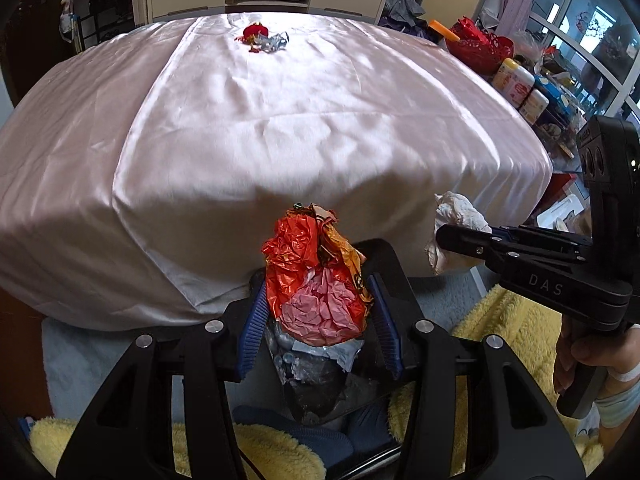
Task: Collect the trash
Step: 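Carry the red foil wrapper and white tissue to the black bin and release both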
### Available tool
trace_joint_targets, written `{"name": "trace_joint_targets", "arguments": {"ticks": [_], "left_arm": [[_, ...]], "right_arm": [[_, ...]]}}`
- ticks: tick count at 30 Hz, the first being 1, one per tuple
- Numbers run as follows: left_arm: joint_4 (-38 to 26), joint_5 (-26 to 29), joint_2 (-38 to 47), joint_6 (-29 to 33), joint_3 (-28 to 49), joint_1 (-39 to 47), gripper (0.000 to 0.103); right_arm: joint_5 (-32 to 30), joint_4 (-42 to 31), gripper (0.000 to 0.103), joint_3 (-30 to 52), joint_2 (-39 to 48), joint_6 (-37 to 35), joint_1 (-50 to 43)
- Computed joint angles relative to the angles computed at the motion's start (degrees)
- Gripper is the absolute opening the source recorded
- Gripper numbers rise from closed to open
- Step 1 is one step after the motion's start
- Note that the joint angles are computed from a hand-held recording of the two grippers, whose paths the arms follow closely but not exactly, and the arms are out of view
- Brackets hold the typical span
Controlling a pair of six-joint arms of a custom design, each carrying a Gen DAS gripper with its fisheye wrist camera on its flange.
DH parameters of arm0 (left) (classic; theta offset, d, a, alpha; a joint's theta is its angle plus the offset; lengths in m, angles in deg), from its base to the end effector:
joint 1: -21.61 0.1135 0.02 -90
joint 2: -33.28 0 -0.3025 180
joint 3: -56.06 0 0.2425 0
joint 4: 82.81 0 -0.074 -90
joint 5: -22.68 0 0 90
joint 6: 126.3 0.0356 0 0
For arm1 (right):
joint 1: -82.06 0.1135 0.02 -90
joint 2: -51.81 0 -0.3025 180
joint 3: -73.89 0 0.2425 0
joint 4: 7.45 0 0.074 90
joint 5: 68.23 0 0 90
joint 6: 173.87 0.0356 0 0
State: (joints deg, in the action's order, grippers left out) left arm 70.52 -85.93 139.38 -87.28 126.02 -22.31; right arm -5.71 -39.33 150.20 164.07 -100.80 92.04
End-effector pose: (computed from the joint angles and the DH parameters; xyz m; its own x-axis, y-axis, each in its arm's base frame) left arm 0.2592 -0.2339 0.1653 -0.8325 -0.2205 -0.5082 -0.1500 0.9728 -0.1763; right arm 0.3623 0.0804 0.1533 -0.7778 -0.3992 -0.4854 -0.5767 0.7603 0.2989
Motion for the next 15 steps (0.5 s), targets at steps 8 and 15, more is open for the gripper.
{"name": "trace_joint_targets", "arguments": {"ticks": [8, 15], "left_arm": [[6.0, 4.3, 6.8, -3.4, -2.3, -2.1, 0.047], [5.7, 6.7, 12.0, -4.5, -0.4, -3.1, 0.047]], "right_arm": [[3.5, 2.5, 0.017, -3.4, 2.2, -0.5, 1.0], [5.7, 1.9, 0.019, -2.4, 5.1, -0.7, 2.3]]}}
